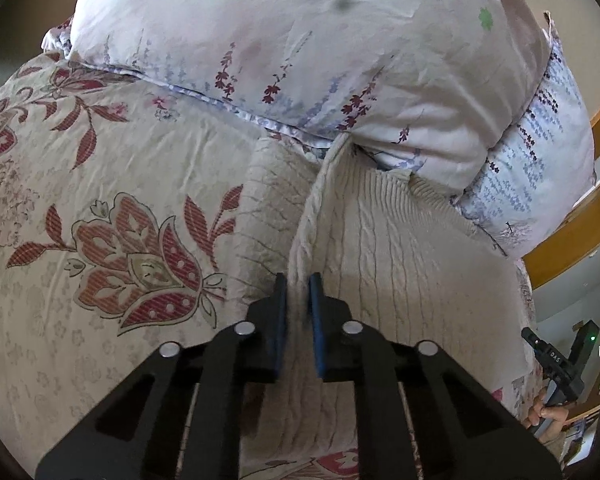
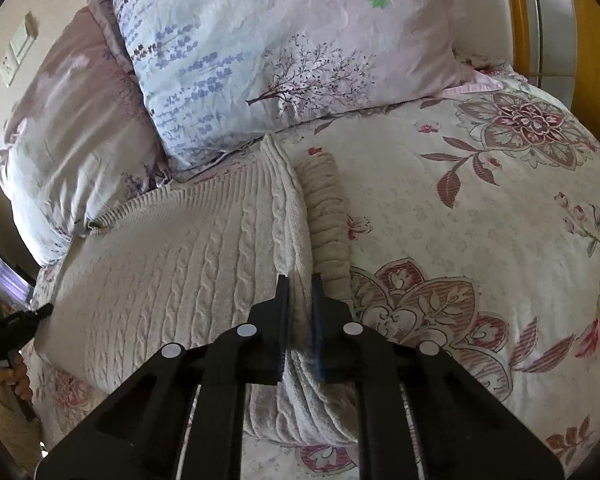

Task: Fold small clothes
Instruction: 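Lower the folded hem onto the sweater and open both grippers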

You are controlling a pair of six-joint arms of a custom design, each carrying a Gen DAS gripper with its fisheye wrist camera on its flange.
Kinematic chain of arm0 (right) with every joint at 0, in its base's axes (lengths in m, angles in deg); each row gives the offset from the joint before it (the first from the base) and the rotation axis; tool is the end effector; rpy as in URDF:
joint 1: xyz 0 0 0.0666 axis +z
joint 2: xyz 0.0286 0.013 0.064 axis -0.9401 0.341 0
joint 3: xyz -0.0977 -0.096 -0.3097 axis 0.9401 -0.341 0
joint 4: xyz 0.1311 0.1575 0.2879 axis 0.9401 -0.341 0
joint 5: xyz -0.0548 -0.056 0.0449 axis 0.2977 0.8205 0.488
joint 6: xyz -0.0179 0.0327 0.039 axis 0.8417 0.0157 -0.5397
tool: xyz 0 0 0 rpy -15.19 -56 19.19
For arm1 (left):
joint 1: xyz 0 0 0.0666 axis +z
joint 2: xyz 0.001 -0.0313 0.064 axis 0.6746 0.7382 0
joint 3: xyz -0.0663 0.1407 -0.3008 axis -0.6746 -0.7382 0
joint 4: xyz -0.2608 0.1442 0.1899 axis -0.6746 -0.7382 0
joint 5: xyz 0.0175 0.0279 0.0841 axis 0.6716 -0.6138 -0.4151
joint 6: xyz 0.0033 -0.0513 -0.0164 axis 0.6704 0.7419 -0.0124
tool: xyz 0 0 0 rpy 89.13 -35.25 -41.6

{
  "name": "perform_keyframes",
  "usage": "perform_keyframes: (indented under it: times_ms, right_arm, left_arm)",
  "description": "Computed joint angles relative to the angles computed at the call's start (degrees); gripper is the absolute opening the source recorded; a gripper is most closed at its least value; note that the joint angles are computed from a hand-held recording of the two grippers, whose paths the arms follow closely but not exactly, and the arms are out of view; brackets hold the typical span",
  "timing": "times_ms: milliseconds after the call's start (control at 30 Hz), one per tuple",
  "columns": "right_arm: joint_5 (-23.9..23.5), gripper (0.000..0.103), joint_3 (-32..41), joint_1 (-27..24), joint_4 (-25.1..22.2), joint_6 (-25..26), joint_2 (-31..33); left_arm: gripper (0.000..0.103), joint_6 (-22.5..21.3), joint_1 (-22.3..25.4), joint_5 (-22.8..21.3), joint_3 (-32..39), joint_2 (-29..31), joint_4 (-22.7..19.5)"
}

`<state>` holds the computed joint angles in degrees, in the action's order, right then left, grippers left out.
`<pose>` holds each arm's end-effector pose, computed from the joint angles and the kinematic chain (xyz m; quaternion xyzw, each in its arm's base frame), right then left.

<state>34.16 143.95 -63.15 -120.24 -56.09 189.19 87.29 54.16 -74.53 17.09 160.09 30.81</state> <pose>0.6024 0.0834 0.4043 -0.0201 0.9186 0.1996 0.3405 0.4666 0.0873 0.4060 -0.2652 0.8842 -0.1679 0.3460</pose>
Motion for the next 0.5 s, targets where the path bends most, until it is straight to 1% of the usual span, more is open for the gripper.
perform_keyframes:
  times_ms: [67, 267, 400, 500]
  right_arm:
    - [-0.2, 0.01, -1.1, -0.1, 0.8, -0.7, -0.8]
    - [-0.8, 0.009, -4.4, -0.4, 2.8, -1.5, -3.5]
    - [-0.9, 0.009, -5.6, -0.4, 2.9, -1.6, -4.4]
    - [-0.1, 0.009, -5.8, -0.1, 2.9, -1.0, -4.6]
  left_arm:
    - [0.007, 0.2, 0.3, 0.4, -0.7, -0.5, 0.5]
    - [0.007, -0.7, 0.8, 1.2, -2.7, -2.3, 1.3]
    - [0.006, -0.8, 1.2, 2.1, -4.3, -3.9, 2.0]
    - [0.006, -0.4, 1.4, 2.5, -5.8, -5.3, 2.7]
